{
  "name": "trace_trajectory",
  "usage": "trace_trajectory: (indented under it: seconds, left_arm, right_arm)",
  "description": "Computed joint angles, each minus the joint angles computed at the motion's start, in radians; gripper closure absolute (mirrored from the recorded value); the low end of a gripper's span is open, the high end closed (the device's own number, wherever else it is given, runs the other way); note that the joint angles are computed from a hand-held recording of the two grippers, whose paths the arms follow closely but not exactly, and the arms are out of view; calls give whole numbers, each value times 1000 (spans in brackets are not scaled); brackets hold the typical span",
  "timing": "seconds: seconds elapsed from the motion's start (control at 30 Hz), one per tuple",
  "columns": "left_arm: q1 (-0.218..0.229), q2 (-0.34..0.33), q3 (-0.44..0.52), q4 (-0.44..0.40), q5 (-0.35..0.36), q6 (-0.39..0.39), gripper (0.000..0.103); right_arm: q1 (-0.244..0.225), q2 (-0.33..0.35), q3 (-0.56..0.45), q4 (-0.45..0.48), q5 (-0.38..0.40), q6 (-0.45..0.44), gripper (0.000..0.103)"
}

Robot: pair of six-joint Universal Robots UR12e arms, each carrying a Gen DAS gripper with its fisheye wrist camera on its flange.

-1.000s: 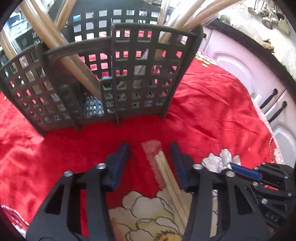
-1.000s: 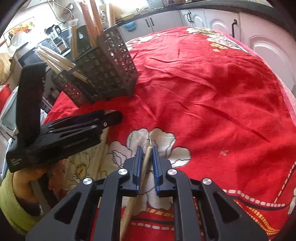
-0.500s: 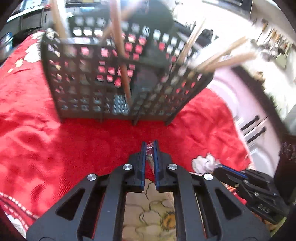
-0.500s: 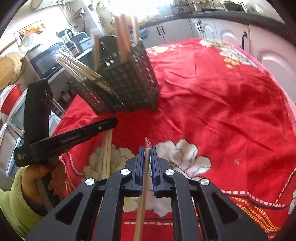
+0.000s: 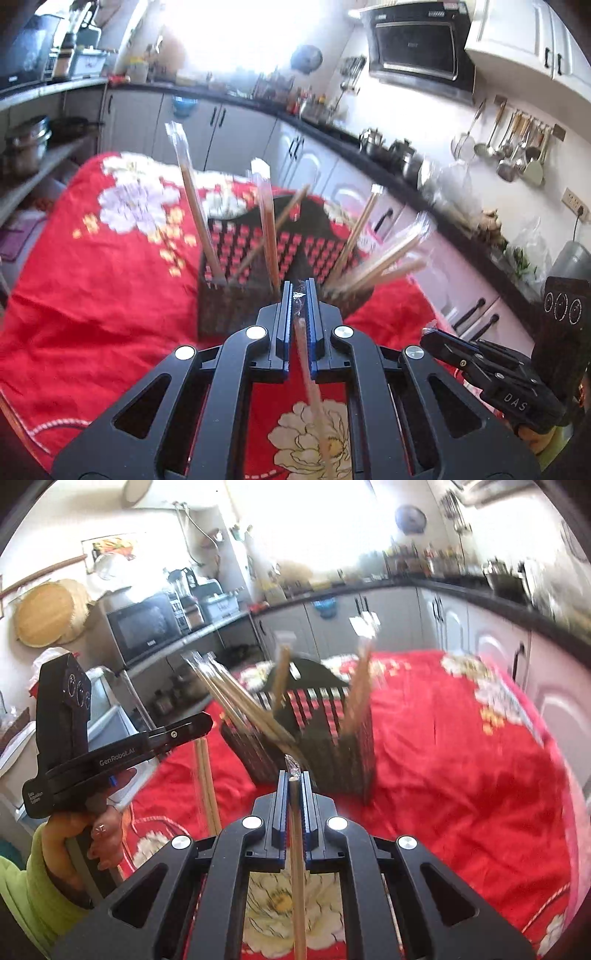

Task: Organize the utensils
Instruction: 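Lift both held chopsticks and carry them above the grey caddy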

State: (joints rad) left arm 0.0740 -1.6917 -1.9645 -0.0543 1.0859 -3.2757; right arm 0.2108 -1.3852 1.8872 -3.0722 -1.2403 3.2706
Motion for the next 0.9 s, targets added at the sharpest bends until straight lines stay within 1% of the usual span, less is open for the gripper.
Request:
trace_trajectory:
  seconds: [0.07,0.17,0.23,0.5,0.67,0.9]
  left_arm:
    - [6,9,3,19,1,2,100]
    - [-4,7,18,42,3,-13,100]
    - [-3,10,24,59,-1,-17,100]
    - [2,8,71,87,-59,-34,100]
    - [-1,1,110,110,-85,-52,100]
    - [-11,-21,169,133,-100,-81,100]
  right_arm:
    - [2,1,-9,-23,1,-3,97]
    - [3,5,-21,-60,2,-3,97]
    - [5,5,-29,-78,2,0,97]
    - [10,14,-74,-148,-15,6,97]
    - [8,18,-99,-195,-46,13,97]
    - [-2,24,-133,-242,-86,32,97]
